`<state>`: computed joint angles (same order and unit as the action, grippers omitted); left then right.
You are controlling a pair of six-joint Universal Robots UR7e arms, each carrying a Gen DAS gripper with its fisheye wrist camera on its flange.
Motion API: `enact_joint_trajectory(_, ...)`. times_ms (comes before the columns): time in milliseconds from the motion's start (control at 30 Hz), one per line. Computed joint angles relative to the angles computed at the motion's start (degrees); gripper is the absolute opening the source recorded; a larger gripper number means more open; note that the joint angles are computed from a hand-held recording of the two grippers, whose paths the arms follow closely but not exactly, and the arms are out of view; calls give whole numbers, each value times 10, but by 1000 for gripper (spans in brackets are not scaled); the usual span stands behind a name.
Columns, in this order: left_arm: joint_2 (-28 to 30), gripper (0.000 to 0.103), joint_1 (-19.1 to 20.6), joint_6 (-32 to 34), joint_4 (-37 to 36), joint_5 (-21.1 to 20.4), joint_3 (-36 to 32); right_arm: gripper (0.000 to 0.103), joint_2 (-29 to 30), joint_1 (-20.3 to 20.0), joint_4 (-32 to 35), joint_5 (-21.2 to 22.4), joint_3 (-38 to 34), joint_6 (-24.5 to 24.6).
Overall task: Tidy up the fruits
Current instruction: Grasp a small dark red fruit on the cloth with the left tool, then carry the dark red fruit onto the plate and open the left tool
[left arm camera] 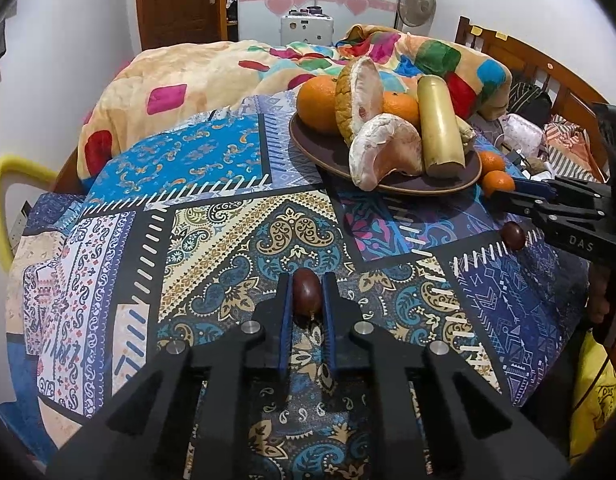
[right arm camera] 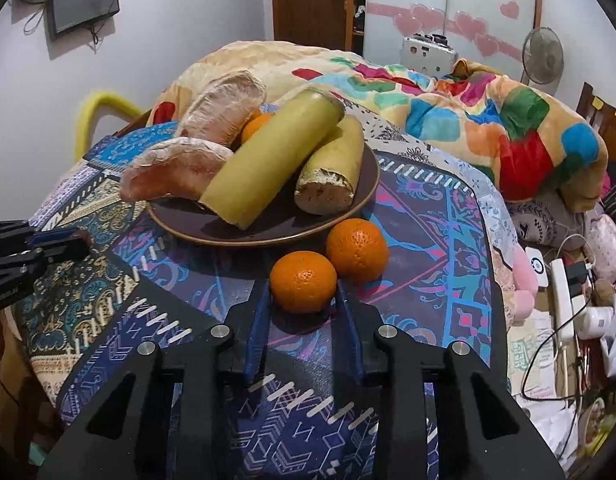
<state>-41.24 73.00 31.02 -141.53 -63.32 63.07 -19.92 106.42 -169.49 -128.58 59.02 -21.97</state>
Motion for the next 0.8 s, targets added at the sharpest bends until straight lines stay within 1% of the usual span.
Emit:
enact_joint_trajectory(200,-1,13,-5,5,-7,-6,-6,31,-10,7,-22,13,14,-11)
enact_joint_trajectory(367,11,13,-11,12,-10,-16,-33,31,-5,8,-28,22,-3,-21)
enact_joint_trajectory(567,49,13,-16,16,2,-21,-100,31,12,7,-17,27,-37,-30)
enact_joint_trajectory(733,97,13,-18,11,40,-29,-184,31,27,5,-2,29,-64,-37)
enact_joint_trajectory(800,112,13,-18,12,51,-29,-208,31,31,4,5,28,-72,-38)
